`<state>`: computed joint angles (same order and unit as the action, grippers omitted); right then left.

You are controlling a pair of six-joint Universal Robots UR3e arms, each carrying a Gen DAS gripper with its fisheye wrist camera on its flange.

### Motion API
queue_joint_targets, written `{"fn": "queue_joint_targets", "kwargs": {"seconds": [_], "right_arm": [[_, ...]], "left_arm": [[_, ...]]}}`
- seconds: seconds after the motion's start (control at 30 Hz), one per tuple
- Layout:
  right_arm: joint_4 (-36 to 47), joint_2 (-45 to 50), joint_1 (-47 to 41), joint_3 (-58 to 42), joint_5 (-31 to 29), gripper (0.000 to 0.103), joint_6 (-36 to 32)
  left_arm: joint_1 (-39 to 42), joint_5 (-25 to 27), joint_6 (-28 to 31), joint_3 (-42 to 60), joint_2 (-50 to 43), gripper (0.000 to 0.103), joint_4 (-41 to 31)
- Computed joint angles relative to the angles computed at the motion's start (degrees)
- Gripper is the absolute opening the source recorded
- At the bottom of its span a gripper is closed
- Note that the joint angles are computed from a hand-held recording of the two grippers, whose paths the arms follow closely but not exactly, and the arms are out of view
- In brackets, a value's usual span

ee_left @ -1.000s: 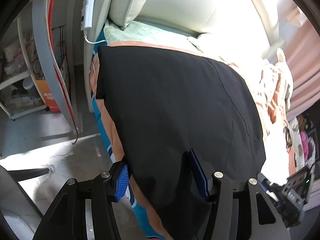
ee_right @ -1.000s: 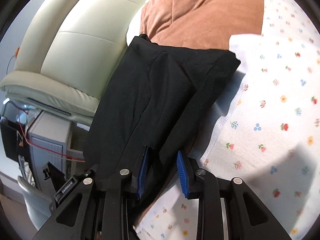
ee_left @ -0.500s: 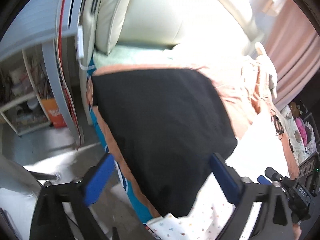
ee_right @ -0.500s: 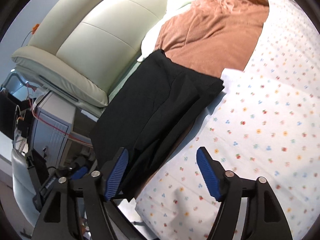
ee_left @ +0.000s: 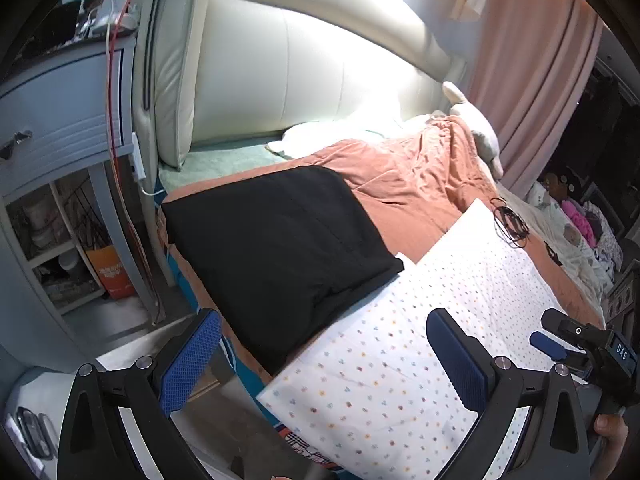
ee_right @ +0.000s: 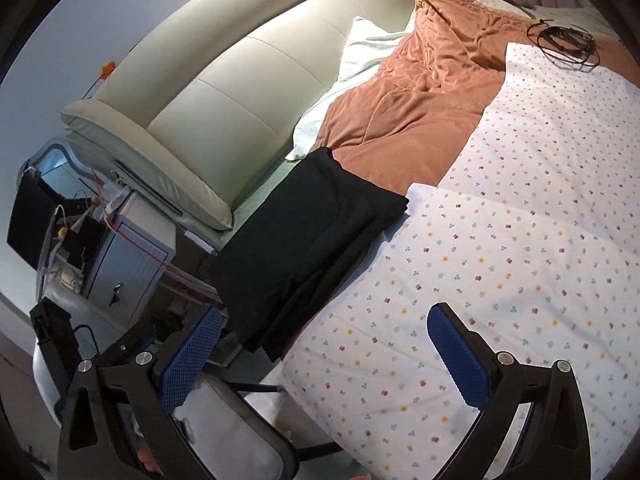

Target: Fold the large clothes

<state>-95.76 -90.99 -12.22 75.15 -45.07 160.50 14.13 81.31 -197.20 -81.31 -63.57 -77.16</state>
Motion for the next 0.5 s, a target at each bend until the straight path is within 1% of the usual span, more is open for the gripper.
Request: {"fn": "queue_joint_targets", "kwargs": {"seconds": [0.13,0.3,0.43,0.47,0.5], "right_arm": [[7.4,-7.1,-5.1,1.3,1.4,0.103,-6.7],[20.5,-14.9,-13.4,-0.6,4.1,0.103,-16.8],[36.5,-20.2,-22.0,-4.8,6.4,0.103,-28.5],[41.3,-21.2,-24.5,-6.6,6.9,0.103,-32.1],[49.2,-22.2,-28.4,-9.6,7.7,0.103,-37.8]], "left_arm": [[-6.0,4.2,-2.5,3.0,0.3,0.102,-1.5],[-14.8,10.7,-6.0,6.6,-0.2,0.102,-2.6],[-23.9,17.3,-9.5,9.1,-1.0,0.102,-3.3],[-26.0,18.9,-10.3,9.6,-1.3,0.102,-3.4],[-28.3,20.7,-11.0,9.9,-1.5,0.102,-3.5]]}}
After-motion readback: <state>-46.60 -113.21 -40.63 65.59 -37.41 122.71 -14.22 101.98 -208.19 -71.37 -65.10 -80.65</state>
